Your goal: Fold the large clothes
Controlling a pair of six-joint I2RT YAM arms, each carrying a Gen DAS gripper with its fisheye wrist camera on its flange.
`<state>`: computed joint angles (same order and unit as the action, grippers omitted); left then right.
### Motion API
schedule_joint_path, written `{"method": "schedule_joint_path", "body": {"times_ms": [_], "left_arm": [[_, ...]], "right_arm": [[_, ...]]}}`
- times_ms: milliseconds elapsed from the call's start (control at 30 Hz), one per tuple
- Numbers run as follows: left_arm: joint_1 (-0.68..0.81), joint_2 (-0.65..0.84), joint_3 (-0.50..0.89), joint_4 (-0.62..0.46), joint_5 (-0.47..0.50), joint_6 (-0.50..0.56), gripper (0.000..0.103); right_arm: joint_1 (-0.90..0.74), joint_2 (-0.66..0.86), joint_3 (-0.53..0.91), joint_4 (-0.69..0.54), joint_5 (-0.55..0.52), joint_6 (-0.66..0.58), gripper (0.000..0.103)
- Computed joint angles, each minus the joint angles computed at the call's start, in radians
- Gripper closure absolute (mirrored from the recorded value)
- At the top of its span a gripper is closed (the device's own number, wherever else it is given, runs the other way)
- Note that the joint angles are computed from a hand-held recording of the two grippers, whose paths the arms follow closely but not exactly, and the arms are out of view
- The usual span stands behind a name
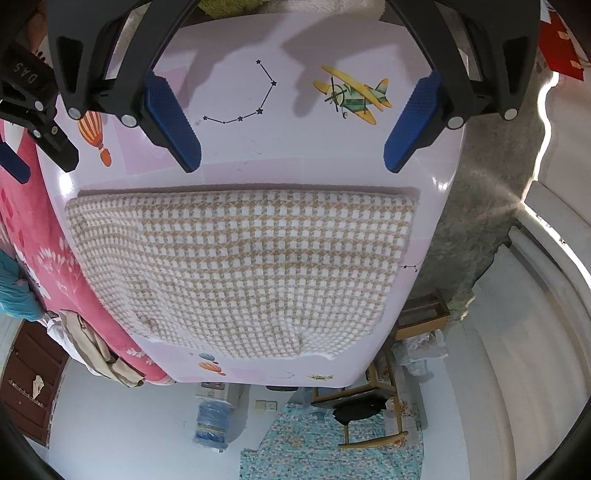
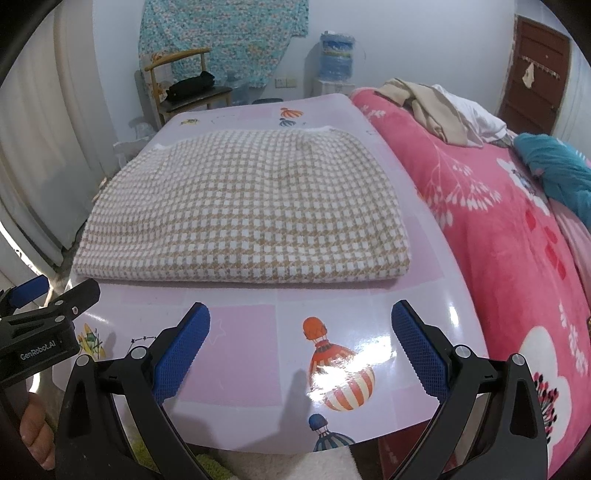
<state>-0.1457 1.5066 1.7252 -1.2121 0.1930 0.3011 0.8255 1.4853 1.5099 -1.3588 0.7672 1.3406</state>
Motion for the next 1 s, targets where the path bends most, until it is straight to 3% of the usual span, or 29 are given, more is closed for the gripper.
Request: {"method": "schedule_joint_path", "body": {"times_ms": [1000], "left_arm": [[0.005,0.002,0.012,-0.006,0.002,0.0,0.005]], "right_arm": [[0.008,0.01,0.002,-0.012,-0.006,0.008,0.008]]}}
